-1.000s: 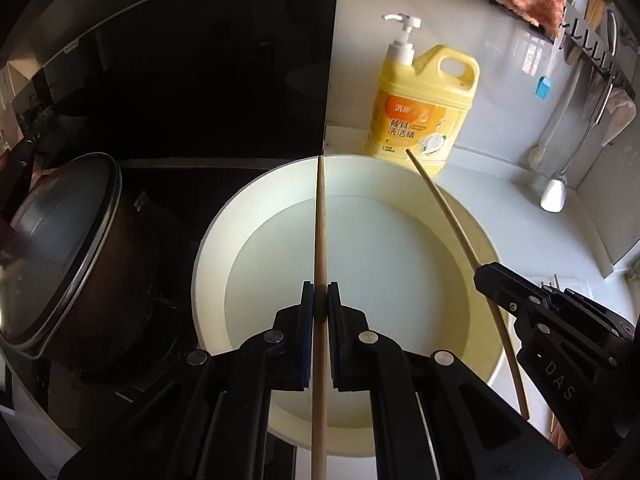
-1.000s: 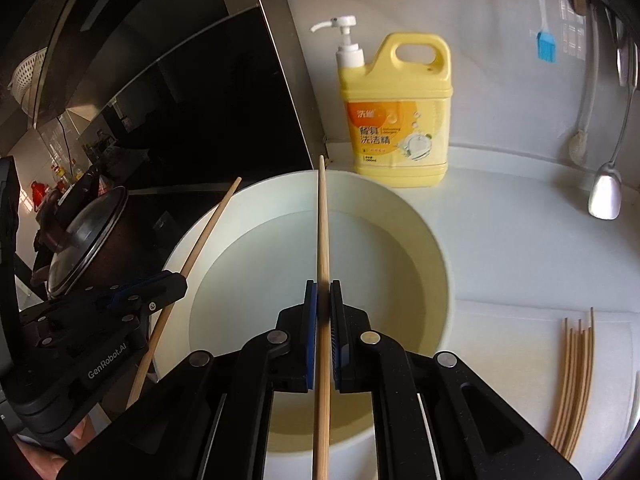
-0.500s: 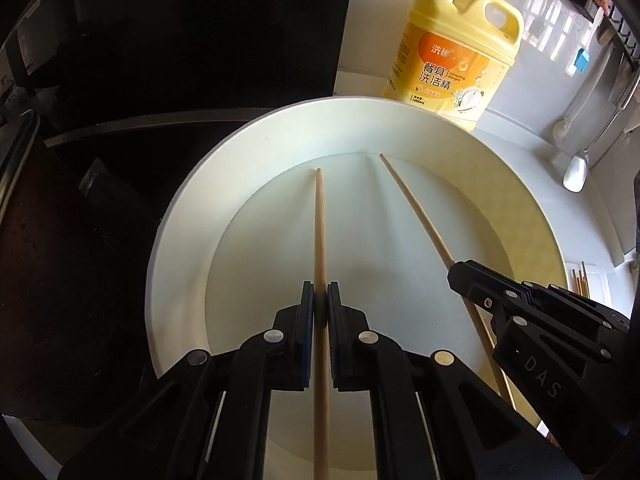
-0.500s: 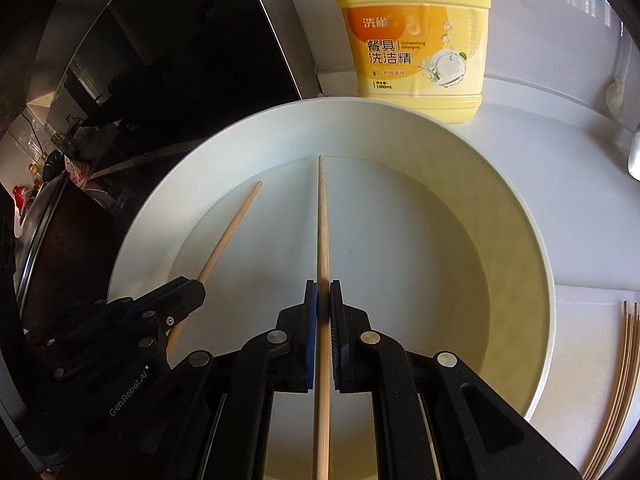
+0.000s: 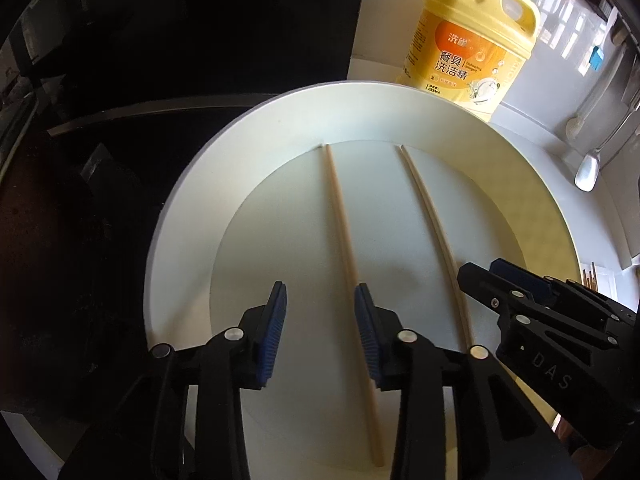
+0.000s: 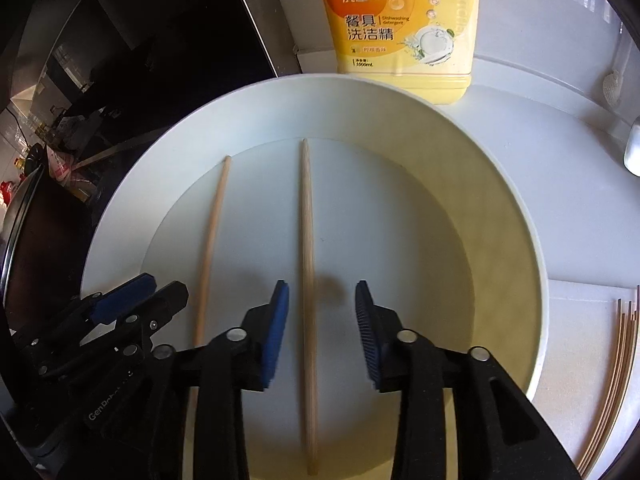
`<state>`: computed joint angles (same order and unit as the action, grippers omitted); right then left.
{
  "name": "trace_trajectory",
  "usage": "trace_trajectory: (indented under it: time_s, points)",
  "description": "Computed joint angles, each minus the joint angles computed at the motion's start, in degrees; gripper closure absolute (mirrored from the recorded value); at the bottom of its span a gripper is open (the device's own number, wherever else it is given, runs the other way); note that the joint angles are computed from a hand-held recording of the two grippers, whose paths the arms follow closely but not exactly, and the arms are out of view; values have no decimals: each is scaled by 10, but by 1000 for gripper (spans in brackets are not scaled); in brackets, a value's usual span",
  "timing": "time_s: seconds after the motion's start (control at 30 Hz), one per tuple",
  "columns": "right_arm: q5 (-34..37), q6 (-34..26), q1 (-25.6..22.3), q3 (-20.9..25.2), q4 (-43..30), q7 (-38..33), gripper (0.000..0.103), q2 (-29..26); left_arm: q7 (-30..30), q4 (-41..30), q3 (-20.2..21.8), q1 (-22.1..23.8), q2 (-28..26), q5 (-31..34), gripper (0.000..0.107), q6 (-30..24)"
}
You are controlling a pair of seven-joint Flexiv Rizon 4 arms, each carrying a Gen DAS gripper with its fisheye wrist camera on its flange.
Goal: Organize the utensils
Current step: 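Open both tools to drop the chopsticks into the basin water, then move both open tools back over the chopsticks on the cutting board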
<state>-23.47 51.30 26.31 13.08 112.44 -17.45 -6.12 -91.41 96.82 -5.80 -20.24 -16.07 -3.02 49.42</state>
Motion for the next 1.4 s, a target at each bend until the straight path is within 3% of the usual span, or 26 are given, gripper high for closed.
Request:
trace_trajectory:
  time_s: [0.1, 0.27, 0.43, 0.93, 1.2, 1.4]
  points:
    - [-15, -5, -1, 0, 9, 13, 63, 15, -29, -10, 12, -10, 9, 39, 48, -10]
    - [-33, -12, -6, 7, 25, 37, 54, 45, -36, -5, 11, -7, 30, 53, 37, -1]
    - [-45, -21, -8, 21, 41, 52, 50, 75, -29, 6, 6, -1, 52, 47, 21, -3]
    - [-86, -120, -10, 83, 104, 199, 46, 199, 45, 67, -15, 2, 115, -4, 15, 6]
    - [-14, -253, -10, 126, 158, 236, 44, 331, 58, 67, -41, -35, 116, -27, 13, 31]
    - [56, -339, -9, 144, 212, 222, 40, 456, 5, 51, -60, -77, 108, -3, 12, 30]
